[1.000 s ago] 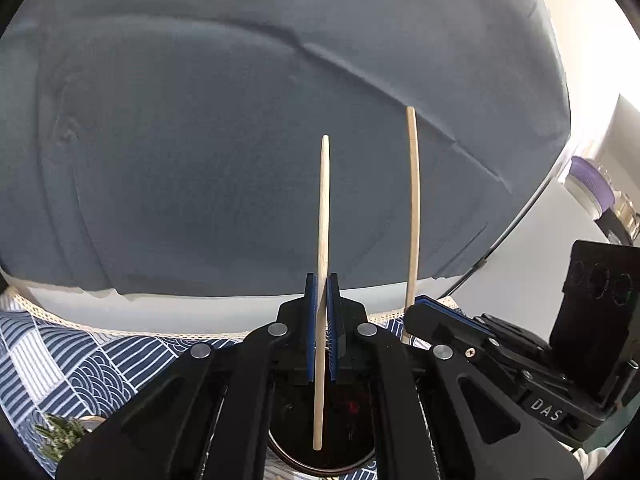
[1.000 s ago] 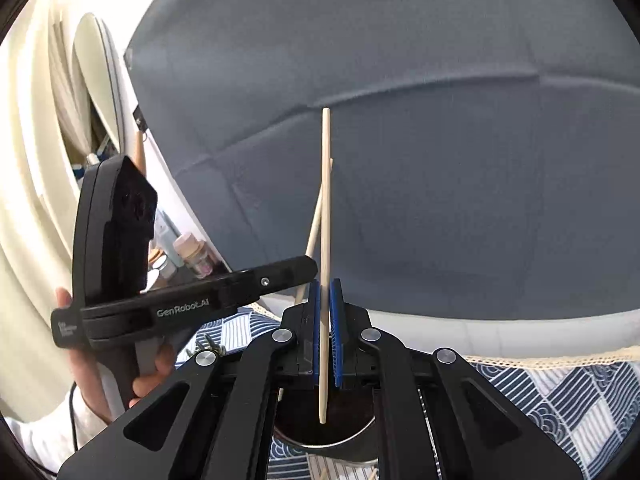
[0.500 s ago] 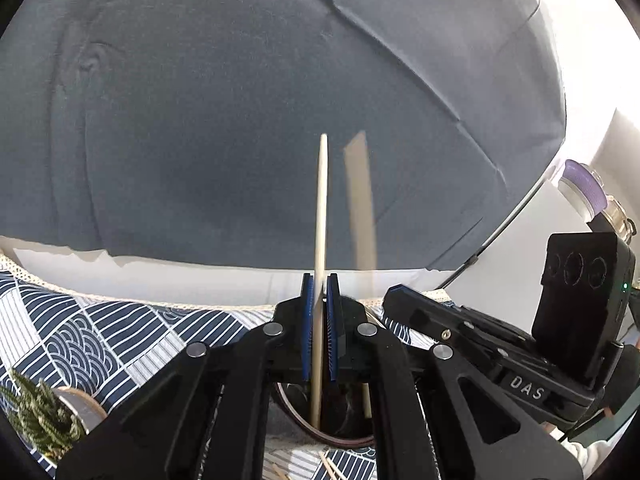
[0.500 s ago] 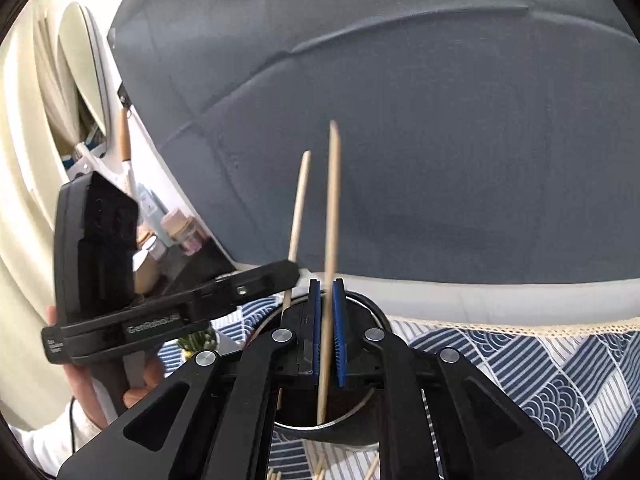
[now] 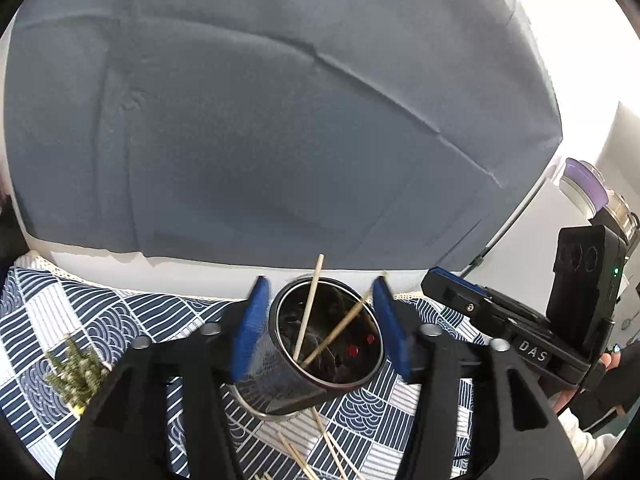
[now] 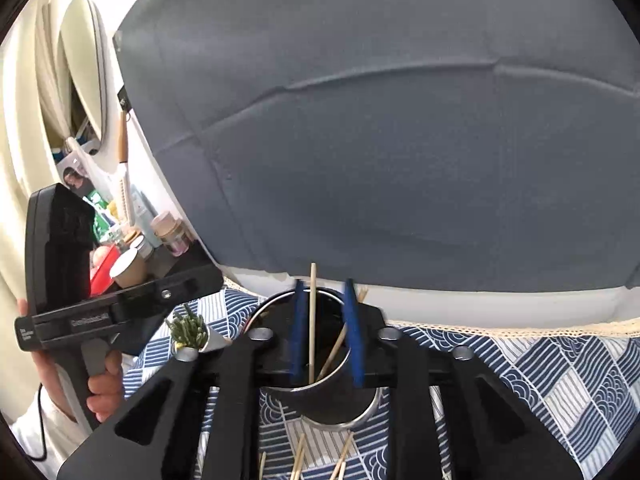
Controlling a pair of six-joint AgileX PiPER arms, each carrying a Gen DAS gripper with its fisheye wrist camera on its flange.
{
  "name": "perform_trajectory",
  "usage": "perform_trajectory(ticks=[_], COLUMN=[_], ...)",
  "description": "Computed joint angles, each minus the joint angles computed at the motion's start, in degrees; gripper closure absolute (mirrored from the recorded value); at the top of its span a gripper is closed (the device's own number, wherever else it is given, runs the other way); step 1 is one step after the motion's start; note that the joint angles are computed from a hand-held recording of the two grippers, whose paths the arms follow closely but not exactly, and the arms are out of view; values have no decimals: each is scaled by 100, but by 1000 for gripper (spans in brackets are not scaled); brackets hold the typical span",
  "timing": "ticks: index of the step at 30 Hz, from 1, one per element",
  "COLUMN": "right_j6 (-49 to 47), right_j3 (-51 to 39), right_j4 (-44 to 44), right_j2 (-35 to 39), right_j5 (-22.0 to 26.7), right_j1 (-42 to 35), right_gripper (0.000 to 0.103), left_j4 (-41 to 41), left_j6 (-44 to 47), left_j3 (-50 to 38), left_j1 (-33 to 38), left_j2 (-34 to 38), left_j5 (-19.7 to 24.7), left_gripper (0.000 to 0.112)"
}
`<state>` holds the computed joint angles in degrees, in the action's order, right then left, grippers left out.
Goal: Organize utensils
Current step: 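Withdraw both open tools up and away from the black cup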
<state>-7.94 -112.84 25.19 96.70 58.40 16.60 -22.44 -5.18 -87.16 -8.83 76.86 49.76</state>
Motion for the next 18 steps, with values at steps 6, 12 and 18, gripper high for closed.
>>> perform_trajectory(ticks=[6, 12, 18], right_j6=[-132, -33, 115], right_j3=[293, 703, 1051], right_j4=[-109, -640, -771], right_j2=[-441, -924, -1283], right_j5=[77, -105, -155], right_j1=[23, 244, 241], right_gripper=[55, 30, 16], left_j4=[660, 1442, 2059], left_j6=[-657, -1393, -1951], left_j3=[96, 231, 568], left_j1=[-265, -671, -1103], left_j2=[-398, -754, -1122], left_j5=[162, 518, 817], left_gripper=[35, 26, 22])
